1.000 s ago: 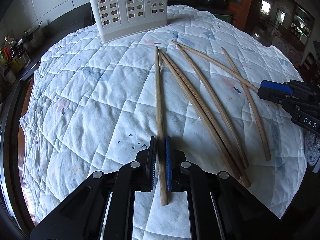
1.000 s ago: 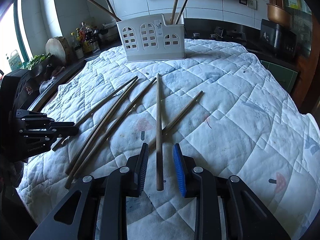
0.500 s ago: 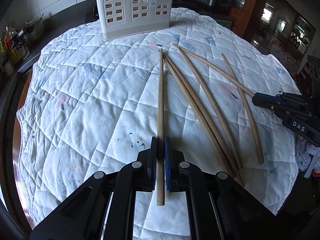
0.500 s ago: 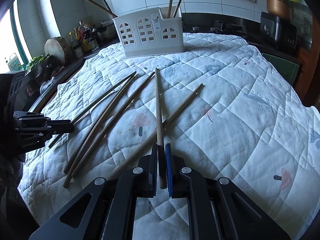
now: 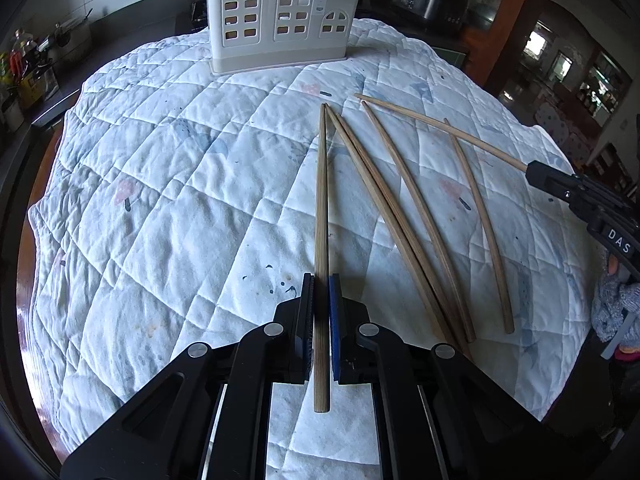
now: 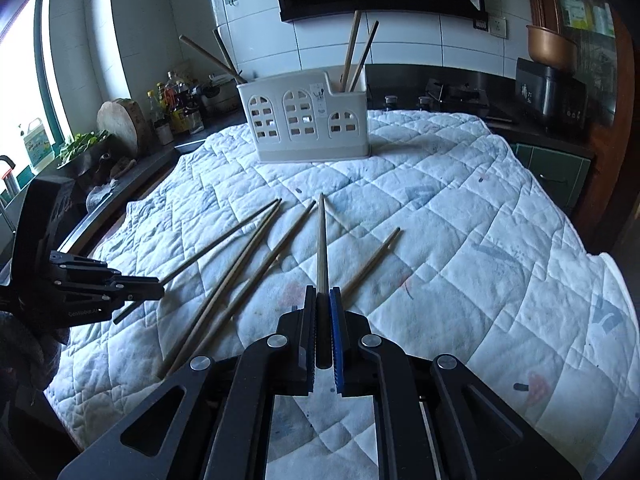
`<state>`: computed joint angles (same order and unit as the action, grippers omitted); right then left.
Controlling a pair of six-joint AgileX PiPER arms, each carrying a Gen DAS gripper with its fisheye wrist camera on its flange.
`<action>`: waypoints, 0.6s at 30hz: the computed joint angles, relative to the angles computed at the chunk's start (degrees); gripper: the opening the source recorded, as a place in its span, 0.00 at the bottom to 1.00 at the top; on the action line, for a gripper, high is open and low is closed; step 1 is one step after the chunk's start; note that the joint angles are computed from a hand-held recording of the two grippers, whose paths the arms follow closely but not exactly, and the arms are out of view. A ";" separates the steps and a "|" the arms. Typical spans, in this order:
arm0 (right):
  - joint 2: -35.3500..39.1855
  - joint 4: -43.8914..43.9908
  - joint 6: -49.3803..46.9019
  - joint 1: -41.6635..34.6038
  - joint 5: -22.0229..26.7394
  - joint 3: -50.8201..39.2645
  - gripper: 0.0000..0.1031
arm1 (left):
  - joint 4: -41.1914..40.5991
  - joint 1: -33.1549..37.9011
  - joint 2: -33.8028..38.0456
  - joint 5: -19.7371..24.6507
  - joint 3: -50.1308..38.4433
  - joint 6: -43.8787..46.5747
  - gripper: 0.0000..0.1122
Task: Organize utensils
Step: 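Move both tools to the loose chopsticks and close each on one chopstick, then lift the chopsticks with both tools and carry them above the white holder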
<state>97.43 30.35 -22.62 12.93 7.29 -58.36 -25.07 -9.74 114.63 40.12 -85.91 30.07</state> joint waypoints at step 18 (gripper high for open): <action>-1.05 -8.81 7.77 -0.33 2.59 -10.59 0.07 | -6.80 3.16 -0.66 3.06 -4.69 2.28 0.05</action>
